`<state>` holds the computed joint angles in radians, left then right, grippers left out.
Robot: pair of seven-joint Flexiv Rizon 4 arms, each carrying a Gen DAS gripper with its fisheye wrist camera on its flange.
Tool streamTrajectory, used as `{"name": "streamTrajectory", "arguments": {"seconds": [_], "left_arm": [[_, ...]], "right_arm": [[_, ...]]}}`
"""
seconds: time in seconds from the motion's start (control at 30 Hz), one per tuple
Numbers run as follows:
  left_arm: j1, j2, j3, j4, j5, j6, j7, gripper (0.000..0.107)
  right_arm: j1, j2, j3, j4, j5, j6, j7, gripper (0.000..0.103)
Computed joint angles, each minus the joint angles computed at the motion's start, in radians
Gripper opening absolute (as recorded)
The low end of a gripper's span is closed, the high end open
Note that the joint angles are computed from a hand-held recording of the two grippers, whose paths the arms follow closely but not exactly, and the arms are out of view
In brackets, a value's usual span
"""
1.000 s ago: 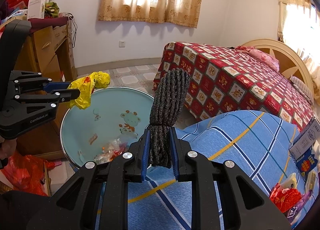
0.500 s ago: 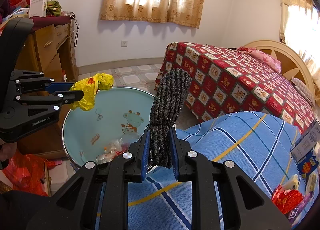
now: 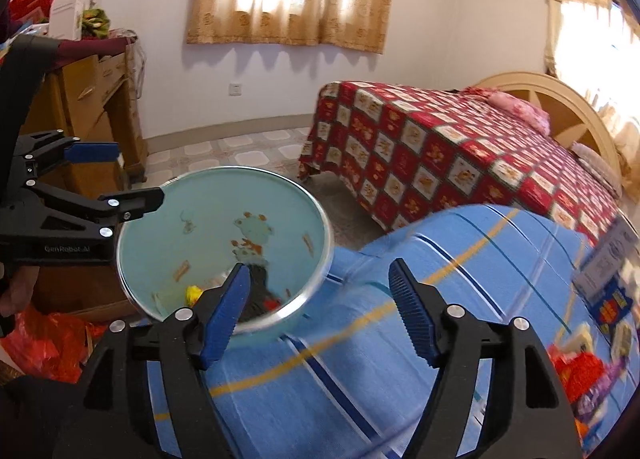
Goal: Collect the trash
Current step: 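Open the left gripper over the bin while the right opens, dropping the black net, then return the right gripper to the table and grasp the red plastic bag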
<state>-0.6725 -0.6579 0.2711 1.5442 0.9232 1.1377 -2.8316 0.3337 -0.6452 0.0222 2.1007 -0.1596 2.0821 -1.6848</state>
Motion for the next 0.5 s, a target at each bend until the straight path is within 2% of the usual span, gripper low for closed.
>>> {"name": "streamTrajectory", "arguments": {"seconds": [0.07, 0.3, 0.37, 0.4, 0.5], "left_arm": [[0.002, -0.009, -0.01, -0.009, -0.003, 0.012, 0.009, 0.089], [-0.012, -0.079, -0.049, -0.083, -0.058, 0.057, 0.137, 0.088], [-0.028, -0.105, -0.047, -0.112, -0.084, 0.061, 0.175, 0.088], [-0.043, -0.119, -0.041, -0.13, -0.093, 0.06, 0.186, 0.088], [-0.071, -0.157, -0.031, -0.181, -0.126, 0.061, 0.221, 0.088]], "right_arm": [[0.01, 0.019, -0.024, 0.033, 0.041, 0.021, -0.006, 0.074], [-0.045, 0.112, -0.058, 0.186, 0.173, 0.128, -0.017, 0.075], [-0.05, 0.131, -0.085, 0.218, 0.249, 0.154, -0.015, 0.075], [-0.037, 0.141, -0.123, 0.232, 0.324, 0.153, -0.013, 0.075], [-0.027, 0.146, -0.176, 0.235, 0.426, 0.132, -0.01, 0.075]]}}
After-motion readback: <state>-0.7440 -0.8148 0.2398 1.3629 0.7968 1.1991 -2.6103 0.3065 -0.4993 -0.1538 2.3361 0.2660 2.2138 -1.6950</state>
